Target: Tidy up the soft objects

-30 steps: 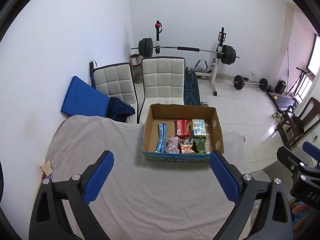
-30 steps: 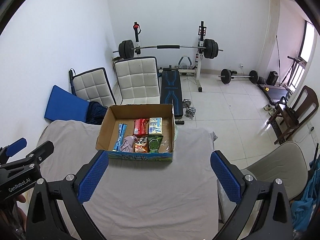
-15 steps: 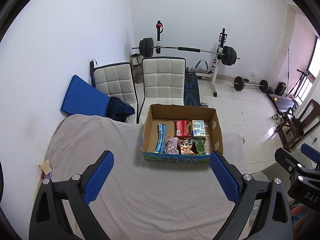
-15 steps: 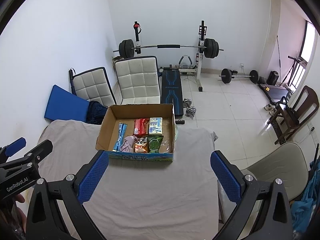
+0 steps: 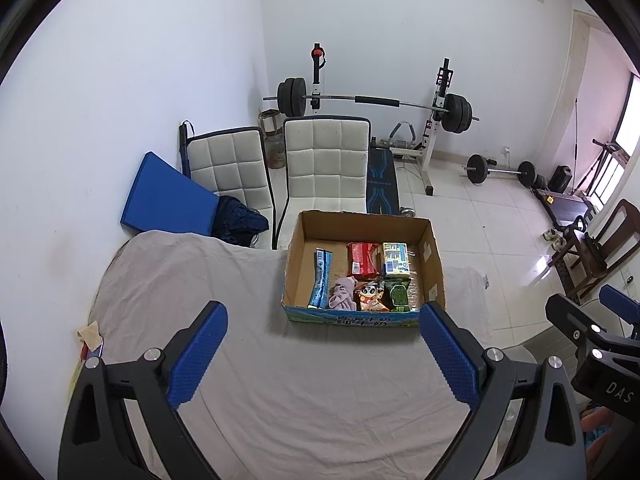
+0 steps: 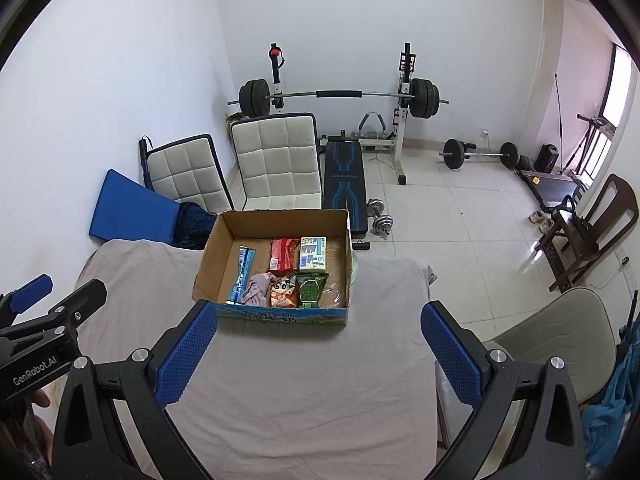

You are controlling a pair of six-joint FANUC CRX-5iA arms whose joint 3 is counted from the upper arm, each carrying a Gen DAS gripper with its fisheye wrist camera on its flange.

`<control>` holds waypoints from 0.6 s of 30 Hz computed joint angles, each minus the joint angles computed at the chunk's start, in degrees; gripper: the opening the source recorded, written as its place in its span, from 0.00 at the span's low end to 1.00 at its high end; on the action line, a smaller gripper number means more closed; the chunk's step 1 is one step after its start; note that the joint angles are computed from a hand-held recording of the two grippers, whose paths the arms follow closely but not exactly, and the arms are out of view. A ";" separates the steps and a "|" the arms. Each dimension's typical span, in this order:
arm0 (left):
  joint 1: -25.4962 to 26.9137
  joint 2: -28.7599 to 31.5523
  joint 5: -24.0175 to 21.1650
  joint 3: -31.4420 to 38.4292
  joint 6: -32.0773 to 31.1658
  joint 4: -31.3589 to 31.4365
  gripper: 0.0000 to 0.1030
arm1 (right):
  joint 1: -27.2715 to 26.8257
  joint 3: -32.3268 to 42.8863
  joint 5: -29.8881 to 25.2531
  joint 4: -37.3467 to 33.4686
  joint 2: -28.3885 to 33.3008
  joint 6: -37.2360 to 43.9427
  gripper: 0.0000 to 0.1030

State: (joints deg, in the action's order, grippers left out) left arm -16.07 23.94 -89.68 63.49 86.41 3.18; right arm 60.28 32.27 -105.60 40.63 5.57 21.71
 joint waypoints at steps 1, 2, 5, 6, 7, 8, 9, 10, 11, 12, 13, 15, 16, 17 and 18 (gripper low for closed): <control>0.00 -0.07 -0.06 -0.15 0.09 0.14 0.95 | -0.01 0.06 -0.02 0.02 0.08 0.08 1.00; 0.03 0.00 -0.12 -0.05 0.10 0.23 0.95 | -0.03 -0.02 0.10 -0.09 0.00 0.03 1.00; -0.03 0.19 -0.33 0.34 0.14 0.16 0.95 | -0.11 0.10 0.08 -0.09 0.15 0.22 1.00; -0.03 0.19 -0.33 0.34 0.14 0.16 0.95 | -0.12 0.15 0.09 -0.14 0.17 0.20 1.00; -0.06 0.41 -0.61 0.73 0.18 0.23 0.95 | -0.13 0.19 0.03 -0.09 0.22 0.26 1.00; -0.10 0.62 -0.83 1.13 0.20 0.18 0.95 | -0.14 0.20 0.03 -0.07 0.22 0.29 1.00; -0.15 1.02 -1.26 1.85 0.23 0.16 0.95 | -0.08 0.10 0.08 -0.08 0.14 0.17 1.00; -0.11 0.85 -1.16 1.51 0.20 0.26 0.95 | -0.18 0.23 0.13 -0.15 0.21 0.30 1.00; -0.13 1.06 -1.41 1.90 0.21 0.27 0.95 | -0.18 0.27 0.02 -0.07 0.27 0.38 1.00; -0.14 0.83 -1.10 1.46 0.21 0.21 0.95 | -0.18 0.41 -0.07 -0.03 0.34 0.41 1.00; -0.13 0.75 -0.88 1.26 0.22 0.22 0.95 | -0.17 0.45 -0.06 -0.05 0.34 0.41 1.00; -0.12 1.08 -1.20 1.84 0.35 0.28 0.95 | -0.17 0.46 -0.11 0.04 0.38 0.54 1.00; -0.07 0.62 -0.71 0.98 0.21 0.35 0.95 | -0.18 0.44 -0.05 0.06 0.37 0.59 1.00; -0.09 0.46 -0.51 0.66 0.27 0.34 0.95 | -0.20 0.40 0.05 0.06 0.32 0.59 1.00; -0.08 0.35 -0.30 0.47 0.24 0.39 0.95 | -0.13 0.30 0.08 0.17 0.29 0.54 1.00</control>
State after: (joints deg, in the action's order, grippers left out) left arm -16.15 24.29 -89.98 63.96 86.65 3.57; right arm 60.15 32.56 -105.52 40.80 5.86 22.25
